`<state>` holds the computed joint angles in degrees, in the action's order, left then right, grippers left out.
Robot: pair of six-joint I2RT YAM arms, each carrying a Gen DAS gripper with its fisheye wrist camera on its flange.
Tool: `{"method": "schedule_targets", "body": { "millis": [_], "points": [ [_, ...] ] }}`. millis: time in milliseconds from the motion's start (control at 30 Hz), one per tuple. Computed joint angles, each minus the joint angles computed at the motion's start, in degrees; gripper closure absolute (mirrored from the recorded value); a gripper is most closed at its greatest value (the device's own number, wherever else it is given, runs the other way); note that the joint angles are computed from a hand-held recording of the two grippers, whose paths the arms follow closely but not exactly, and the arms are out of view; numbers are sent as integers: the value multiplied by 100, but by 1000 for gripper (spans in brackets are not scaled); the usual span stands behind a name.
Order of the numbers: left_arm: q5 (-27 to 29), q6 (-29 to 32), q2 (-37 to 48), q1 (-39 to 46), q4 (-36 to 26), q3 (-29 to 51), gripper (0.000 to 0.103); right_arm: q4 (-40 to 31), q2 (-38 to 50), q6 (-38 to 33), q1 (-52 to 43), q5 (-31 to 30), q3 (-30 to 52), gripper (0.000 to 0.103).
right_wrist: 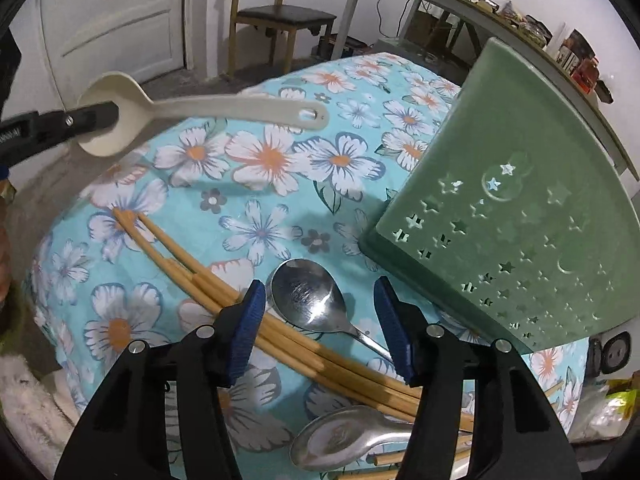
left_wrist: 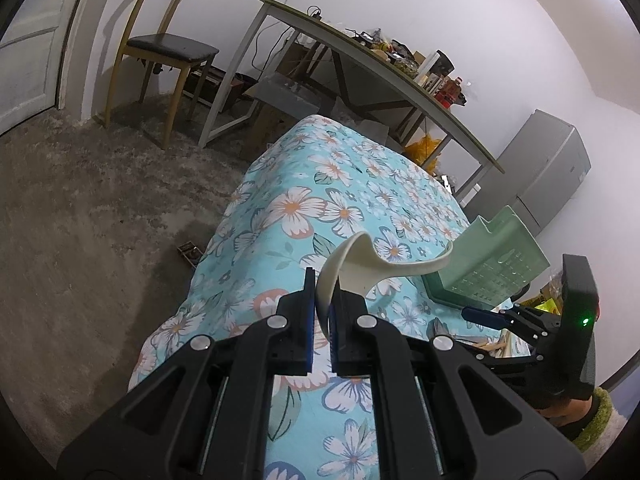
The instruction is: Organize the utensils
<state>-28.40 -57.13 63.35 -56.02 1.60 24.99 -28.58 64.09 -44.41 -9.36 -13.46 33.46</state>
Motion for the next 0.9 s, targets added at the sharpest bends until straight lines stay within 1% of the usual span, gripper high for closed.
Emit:
{"method": "schedule_targets", "body": {
  "millis": [67, 133, 200, 233, 267, 333, 367, 400, 500, 567, 667, 700, 733, 767, 833, 900],
  "points": [
    [20, -10, 44, 18, 59, -20, 98, 137, 30, 61, 77, 132, -45, 48],
    [18, -1, 41, 23, 59, -20, 98, 340, 98, 257, 288, 304, -113, 52],
    [15, -7, 61, 17, 104, -48, 98, 546, 100, 360, 401, 437, -252, 58],
    [14, -14, 73, 15, 107, -47, 98, 729, 165, 436, 501, 539, -310, 60],
    [9, -15, 82, 10, 105, -41, 98, 894, 63, 498, 608, 647, -451, 63],
    [-4, -8, 64, 11, 108, -55, 98, 969, -129, 564, 732, 736, -609, 74],
    [-7, -6, 62, 11, 103, -52, 98, 1018, -238, 627, 812, 823, -698, 84],
    [-40, 12, 76, 1, 143, -65, 98, 1087, -329, 681, 893, 942, -781, 90],
    [-139, 72, 39, -35, 139, -68, 98, 1281, -717, 801, 1093, 1238, -1069, 95],
    [-214, 128, -29, -65, 103, -63, 98, 1210, -1144, 831, 1073, 1245, -1193, 96],
    [-423, 227, -149, -190, -66, 64, 98, 777, -1951, 743, 644, 926, -1200, 98],
    [-500, 254, -186, -244, -143, 135, 98, 669, -2100, 734, 463, 764, -1164, 99],
    [-574, 357, -211, -282, -156, 210, 98, 434, -2288, 700, 176, 498, -1068, 99],
    [-653, 459, -233, -339, -202, 304, 98, 95, -2516, 594, -263, 106, -949, 99],
    [-776, 726, -217, -397, -235, 509, 98, -237, -2513, 412, -1043, -589, -644, 100],
    [-867, 1100, -137, -453, -209, 771, 98, -576, -2324, 159, -1887, -1315, -265, 100]
  ]
}}
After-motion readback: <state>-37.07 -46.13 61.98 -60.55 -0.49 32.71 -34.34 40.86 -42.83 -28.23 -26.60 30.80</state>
